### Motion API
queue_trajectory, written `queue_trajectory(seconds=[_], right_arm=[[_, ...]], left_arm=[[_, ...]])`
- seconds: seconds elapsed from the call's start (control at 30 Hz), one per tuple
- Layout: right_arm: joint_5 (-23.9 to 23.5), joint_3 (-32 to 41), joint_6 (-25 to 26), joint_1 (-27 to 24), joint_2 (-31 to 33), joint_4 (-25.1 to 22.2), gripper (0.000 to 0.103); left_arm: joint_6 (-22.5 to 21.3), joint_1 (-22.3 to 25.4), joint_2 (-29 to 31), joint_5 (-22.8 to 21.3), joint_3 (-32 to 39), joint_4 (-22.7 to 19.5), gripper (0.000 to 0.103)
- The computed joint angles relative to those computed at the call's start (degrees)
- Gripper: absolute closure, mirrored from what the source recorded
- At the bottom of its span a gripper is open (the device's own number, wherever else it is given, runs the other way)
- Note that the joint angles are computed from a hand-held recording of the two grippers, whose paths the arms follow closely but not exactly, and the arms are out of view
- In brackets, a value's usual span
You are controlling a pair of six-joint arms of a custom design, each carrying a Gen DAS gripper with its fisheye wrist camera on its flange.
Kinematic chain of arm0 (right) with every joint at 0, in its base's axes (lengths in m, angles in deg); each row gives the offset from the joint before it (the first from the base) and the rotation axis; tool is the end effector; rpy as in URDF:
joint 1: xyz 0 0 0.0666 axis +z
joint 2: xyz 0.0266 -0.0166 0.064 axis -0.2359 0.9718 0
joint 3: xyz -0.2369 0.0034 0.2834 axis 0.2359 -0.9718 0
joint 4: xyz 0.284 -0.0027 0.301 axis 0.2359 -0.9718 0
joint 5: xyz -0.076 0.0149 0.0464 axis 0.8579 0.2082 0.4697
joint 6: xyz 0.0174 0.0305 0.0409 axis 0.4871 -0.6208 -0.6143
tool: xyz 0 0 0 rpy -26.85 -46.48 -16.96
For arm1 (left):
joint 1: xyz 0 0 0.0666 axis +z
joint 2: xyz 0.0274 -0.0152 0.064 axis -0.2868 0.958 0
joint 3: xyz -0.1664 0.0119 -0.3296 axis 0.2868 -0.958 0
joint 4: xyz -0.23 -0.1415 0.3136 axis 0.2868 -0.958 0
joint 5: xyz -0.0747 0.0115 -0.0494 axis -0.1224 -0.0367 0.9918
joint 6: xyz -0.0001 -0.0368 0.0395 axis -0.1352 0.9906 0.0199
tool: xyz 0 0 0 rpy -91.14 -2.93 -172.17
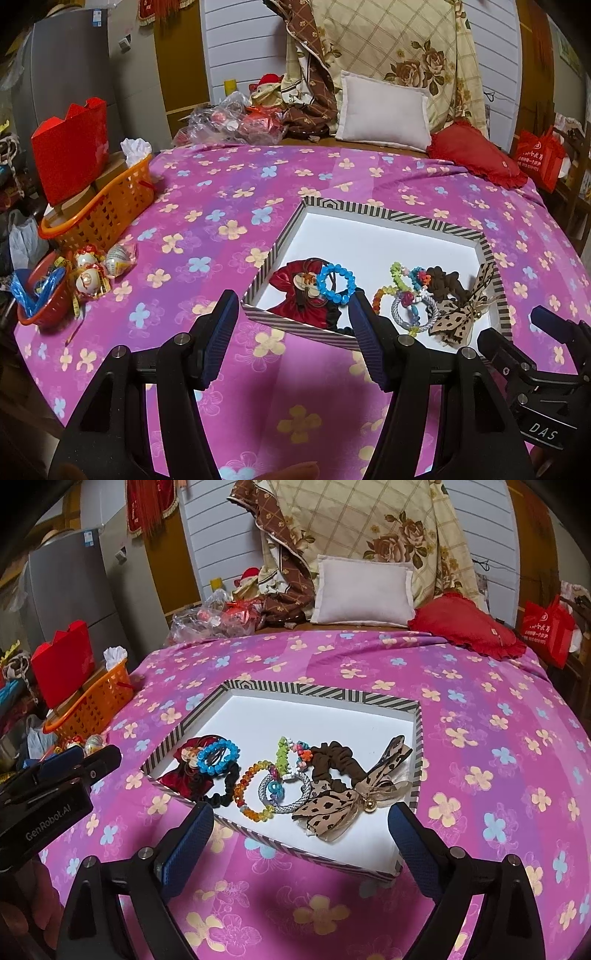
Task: Organize jewelry
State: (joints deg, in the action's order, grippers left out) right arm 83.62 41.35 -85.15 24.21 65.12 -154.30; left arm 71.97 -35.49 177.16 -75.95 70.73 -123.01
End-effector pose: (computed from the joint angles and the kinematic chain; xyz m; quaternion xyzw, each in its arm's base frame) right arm 0.4926 0.3547 0.5338 0.2181 0.8917 -0.0384 0.3947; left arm 0.5829 -0.2026 0.5555 0.2281 0.8842 -0.0792 0.3998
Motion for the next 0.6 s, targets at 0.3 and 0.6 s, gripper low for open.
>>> queue_trajectory(seconds=[0.3, 0.6], right_arm=[[-0.5, 0.1, -0.3, -0.3, 0.3, -0.2, 0.009], [-1.4, -0.9, -0.4, -0.6, -0.1, 0.4, 0.009]], left_arm=[[0.1, 0.1, 0.1, 0.1, 0.1, -0.2, 0.041], [-0.5, 0.3, 1.0, 0.2, 0.8, -0.8, 0.041]])
